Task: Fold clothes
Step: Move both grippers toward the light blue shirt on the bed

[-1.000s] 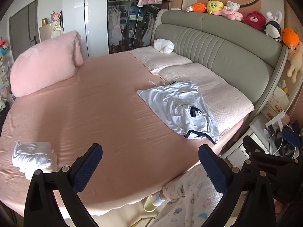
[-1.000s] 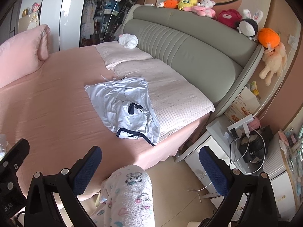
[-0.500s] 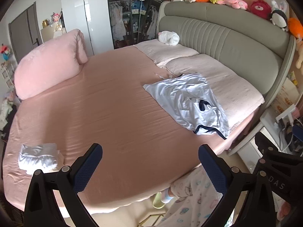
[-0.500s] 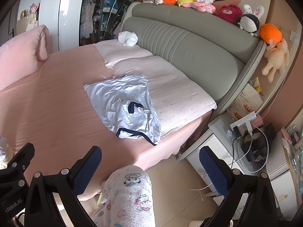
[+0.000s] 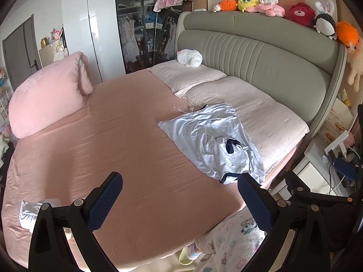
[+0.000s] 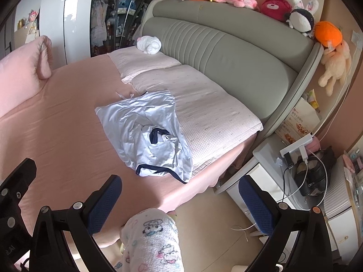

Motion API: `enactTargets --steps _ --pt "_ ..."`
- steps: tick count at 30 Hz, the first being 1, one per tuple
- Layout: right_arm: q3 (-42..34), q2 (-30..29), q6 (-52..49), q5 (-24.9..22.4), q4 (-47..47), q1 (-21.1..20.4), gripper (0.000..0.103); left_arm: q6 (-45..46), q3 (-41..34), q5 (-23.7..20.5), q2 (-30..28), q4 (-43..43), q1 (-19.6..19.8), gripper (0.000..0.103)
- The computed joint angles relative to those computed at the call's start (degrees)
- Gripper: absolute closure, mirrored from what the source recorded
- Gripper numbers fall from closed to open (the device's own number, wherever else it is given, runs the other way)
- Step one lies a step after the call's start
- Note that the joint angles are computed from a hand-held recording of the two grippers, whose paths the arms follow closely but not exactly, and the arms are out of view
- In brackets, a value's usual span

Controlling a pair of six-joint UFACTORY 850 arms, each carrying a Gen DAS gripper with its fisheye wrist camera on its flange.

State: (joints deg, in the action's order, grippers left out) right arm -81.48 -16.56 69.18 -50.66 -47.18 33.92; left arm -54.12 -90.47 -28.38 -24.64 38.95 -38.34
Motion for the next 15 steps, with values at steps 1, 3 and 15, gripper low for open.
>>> enactTargets --steps 1,3,15 --pt "-0.3 -0.3 -0.3 0.1 0.3 -0.3 0.0 2.5 -1.2 -0.2 -1.1 -2.1 0.5 0.0" --pt "-0.8 -0.8 -0.9 0.6 0.9 -1.1 0.0 4.3 -3.0 -0.5 -2.8 -3.6 1.1 0.0" --pt "-3.1 -4.6 -5.1 4.6 6.4 -5.5 0.0 13.3 -13.5 -6.3 -10.6 -9.9 1.7 0.0"
